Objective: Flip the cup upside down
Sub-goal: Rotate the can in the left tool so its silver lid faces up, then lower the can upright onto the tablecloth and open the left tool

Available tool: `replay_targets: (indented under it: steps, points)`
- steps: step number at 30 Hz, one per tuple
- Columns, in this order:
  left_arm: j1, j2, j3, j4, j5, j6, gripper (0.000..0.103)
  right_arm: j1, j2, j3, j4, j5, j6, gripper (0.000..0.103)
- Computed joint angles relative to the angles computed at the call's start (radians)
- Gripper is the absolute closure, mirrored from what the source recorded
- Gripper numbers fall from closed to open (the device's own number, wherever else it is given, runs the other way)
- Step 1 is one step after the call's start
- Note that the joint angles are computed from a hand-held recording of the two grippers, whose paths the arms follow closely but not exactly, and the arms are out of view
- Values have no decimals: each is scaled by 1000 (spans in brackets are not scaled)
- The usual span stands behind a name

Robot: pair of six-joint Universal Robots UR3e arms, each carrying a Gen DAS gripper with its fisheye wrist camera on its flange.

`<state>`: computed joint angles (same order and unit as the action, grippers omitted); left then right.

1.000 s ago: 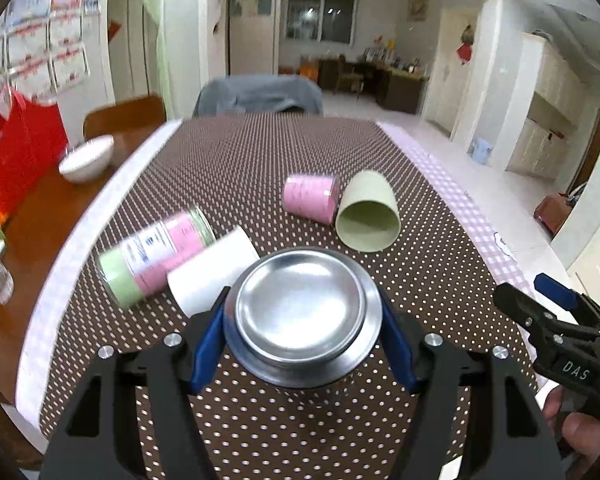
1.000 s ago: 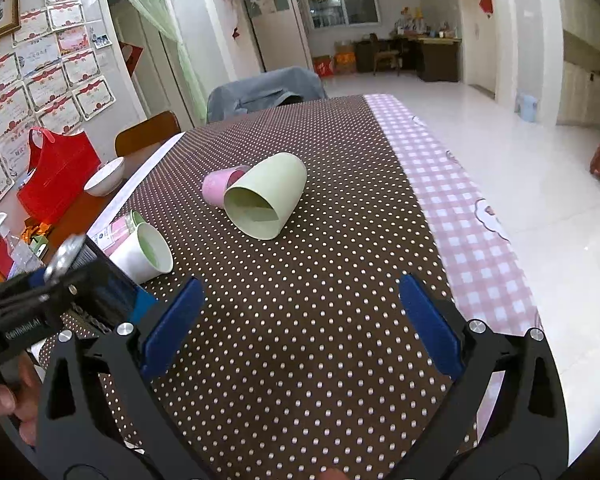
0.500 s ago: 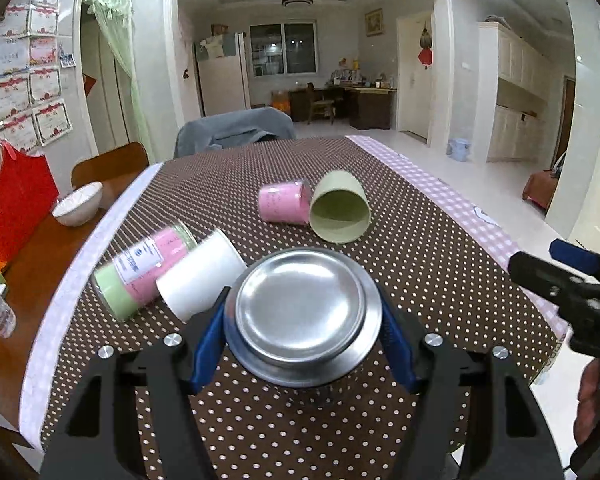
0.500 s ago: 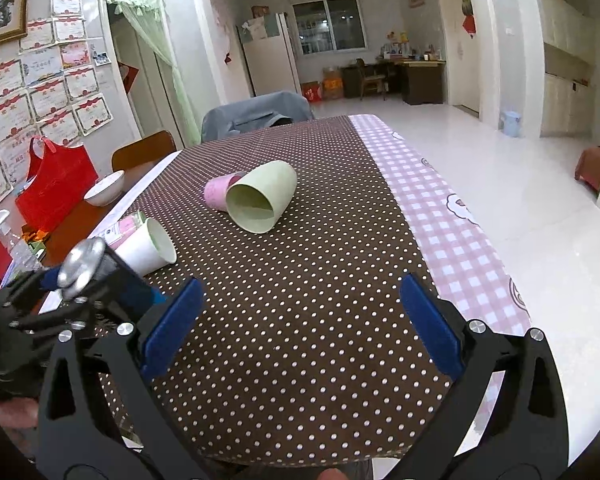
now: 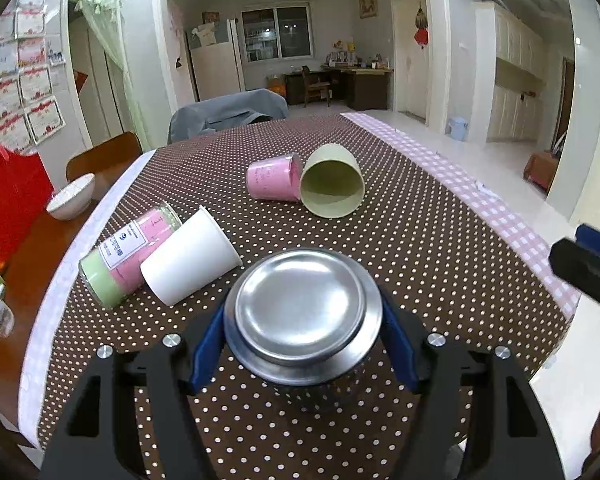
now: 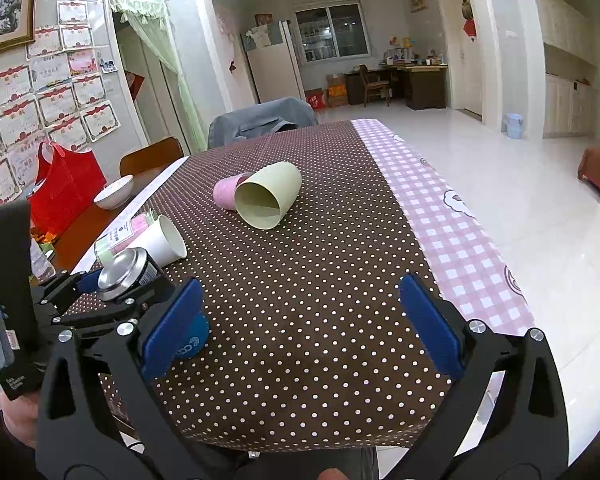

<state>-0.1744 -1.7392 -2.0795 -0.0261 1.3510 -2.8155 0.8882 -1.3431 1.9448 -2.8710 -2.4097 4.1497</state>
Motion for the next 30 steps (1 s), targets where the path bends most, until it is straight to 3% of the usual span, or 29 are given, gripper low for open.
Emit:
replay_targets:
  steps: [4,30]
  points:
    - [10,21,-14,3,-10,-3,20,15,0,-4,6,-12,11,6]
    - [149,253,-161,73,-119,-64,18,71,37,-149,105,-96,9,6]
